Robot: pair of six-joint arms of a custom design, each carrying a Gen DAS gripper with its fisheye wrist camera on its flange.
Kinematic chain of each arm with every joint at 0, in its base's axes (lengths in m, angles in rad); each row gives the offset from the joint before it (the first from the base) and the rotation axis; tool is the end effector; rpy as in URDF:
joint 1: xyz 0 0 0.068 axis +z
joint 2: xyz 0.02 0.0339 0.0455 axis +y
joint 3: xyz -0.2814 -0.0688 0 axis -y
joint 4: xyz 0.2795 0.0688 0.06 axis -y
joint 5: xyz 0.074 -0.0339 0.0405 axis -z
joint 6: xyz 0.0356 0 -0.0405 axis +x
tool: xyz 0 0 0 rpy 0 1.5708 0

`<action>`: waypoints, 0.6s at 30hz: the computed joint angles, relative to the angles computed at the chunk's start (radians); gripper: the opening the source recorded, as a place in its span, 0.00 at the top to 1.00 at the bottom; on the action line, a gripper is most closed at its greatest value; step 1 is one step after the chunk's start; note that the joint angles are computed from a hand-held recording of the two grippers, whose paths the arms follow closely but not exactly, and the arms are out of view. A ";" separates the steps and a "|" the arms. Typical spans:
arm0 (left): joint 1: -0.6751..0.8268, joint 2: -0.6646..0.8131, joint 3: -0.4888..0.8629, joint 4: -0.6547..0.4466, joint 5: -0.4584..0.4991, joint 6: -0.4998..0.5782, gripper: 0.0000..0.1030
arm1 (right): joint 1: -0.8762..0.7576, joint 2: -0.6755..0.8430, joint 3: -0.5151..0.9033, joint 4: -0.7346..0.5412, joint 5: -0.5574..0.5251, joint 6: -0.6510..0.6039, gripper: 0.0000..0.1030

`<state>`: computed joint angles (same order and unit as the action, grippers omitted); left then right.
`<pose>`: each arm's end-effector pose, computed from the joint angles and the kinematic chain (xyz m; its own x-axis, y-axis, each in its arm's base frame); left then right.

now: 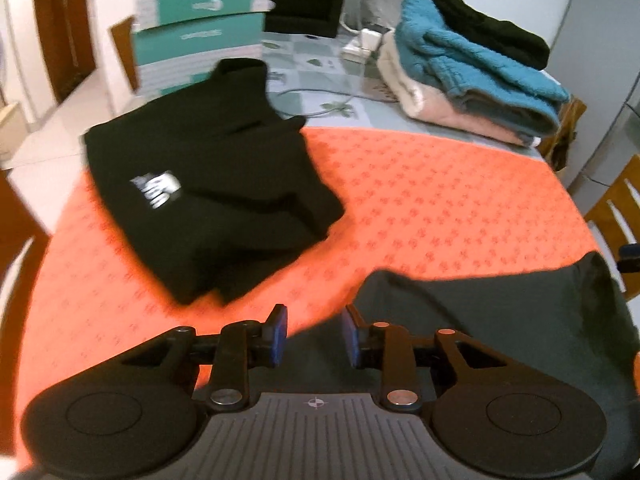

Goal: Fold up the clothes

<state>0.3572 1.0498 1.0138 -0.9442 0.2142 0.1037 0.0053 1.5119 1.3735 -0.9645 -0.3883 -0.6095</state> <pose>0.2106 0.0705 0.3171 -0.7979 -0.1898 -0.5721 -0.1490 0.9818 -0.1180 0.3367 0.0153 0.3198 -0.6312 -0.5332 -0.5632 -0.6550 0.7554 0.0189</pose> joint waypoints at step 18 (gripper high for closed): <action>0.732 -0.262 -0.089 -0.344 0.195 0.479 0.61 | 0.288 -0.187 -0.089 -0.122 0.004 0.113 0.64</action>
